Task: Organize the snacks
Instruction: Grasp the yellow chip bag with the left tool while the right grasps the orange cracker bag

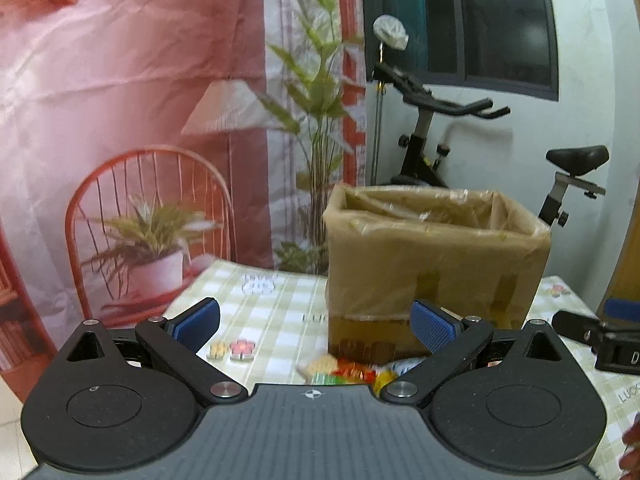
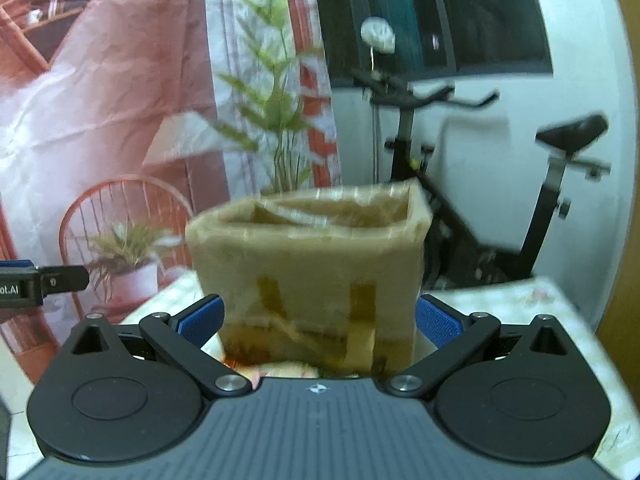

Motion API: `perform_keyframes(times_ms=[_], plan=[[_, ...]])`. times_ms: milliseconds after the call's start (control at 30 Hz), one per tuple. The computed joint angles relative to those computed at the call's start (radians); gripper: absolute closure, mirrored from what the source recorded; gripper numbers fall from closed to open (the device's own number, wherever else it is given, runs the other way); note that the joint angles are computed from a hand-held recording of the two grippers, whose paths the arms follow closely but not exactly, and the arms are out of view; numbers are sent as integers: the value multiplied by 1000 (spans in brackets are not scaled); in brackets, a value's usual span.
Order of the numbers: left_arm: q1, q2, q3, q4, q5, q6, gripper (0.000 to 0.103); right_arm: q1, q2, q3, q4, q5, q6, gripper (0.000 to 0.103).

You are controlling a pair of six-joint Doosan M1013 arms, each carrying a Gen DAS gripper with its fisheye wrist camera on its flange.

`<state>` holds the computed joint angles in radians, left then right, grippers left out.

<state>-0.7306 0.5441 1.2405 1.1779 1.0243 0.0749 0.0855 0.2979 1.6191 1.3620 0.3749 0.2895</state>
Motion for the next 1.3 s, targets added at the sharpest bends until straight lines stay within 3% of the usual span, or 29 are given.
perform_keyframes(times_ms=[100, 433, 633, 933, 1067, 1300], plan=[[6, -9, 26, -16, -26, -11, 1, 2, 9, 1, -69, 20, 60, 0], [31, -20, 86, -141, -133, 12, 7, 25, 15, 34, -120, 25, 26, 0], [45, -14, 109, -214, -183, 34, 13, 35, 18, 66, -236, 27, 43, 8], [50, -2, 119, -320, -205, 76, 15, 38, 48, 48, -548, 113, 391, 11], [51, 10, 107, -341, -194, 100, 15, 40, 60, 42, -557, 135, 387, 8], [69, 22, 96, -432, -238, 107, 14, 44, 76, 40, -555, 129, 391, 11]])
